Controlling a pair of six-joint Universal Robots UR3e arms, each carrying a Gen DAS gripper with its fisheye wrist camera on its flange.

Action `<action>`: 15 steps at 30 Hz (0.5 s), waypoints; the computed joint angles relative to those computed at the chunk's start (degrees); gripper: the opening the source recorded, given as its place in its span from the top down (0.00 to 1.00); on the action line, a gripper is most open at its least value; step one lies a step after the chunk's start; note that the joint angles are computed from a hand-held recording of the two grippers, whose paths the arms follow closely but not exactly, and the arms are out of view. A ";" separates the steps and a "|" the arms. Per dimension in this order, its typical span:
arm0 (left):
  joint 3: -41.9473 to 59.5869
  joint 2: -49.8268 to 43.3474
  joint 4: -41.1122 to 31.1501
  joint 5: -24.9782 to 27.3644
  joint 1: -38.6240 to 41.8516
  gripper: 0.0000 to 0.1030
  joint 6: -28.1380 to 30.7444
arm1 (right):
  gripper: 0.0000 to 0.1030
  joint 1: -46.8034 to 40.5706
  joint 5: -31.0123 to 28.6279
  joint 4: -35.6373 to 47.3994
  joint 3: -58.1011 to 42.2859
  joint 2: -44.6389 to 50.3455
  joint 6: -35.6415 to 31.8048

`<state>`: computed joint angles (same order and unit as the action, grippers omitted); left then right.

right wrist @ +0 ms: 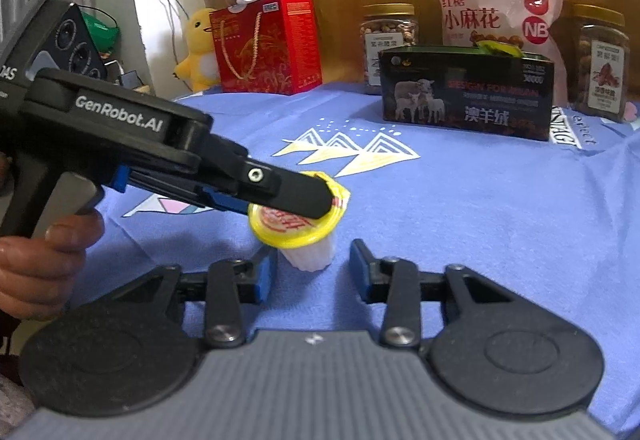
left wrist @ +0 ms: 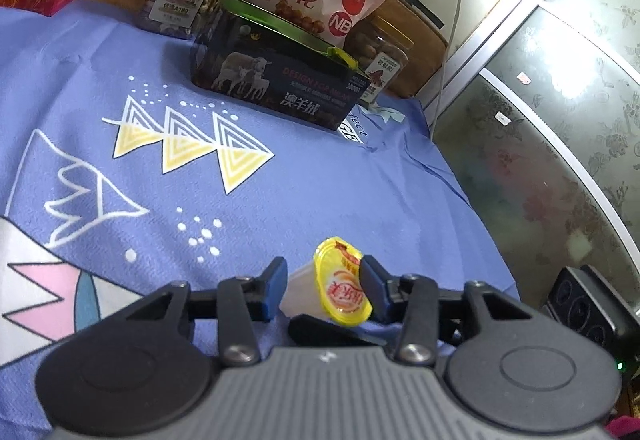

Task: Organize snacks
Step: 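Grasp the jelly cup with the left gripper and lift it, then carry the jelly cup into the tin box and open the left gripper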

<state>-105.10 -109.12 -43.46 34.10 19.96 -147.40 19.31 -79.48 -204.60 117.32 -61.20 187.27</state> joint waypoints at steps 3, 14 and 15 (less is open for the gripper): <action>0.40 0.42 -1.23 -0.17 0.08 0.62 -0.01 | 0.69 1.00 -1.56 -0.74 -0.07 0.11 -0.56; 16.69 -5.57 -4.94 -0.45 -4.66 0.62 -5.10 | 0.69 -1.22 -3.49 -0.93 -4.36 -0.34 -1.10; 19.16 -6.70 -5.42 -0.23 -5.28 0.62 -5.69 | 0.69 -1.65 -3.68 -0.31 -5.54 -0.10 -1.48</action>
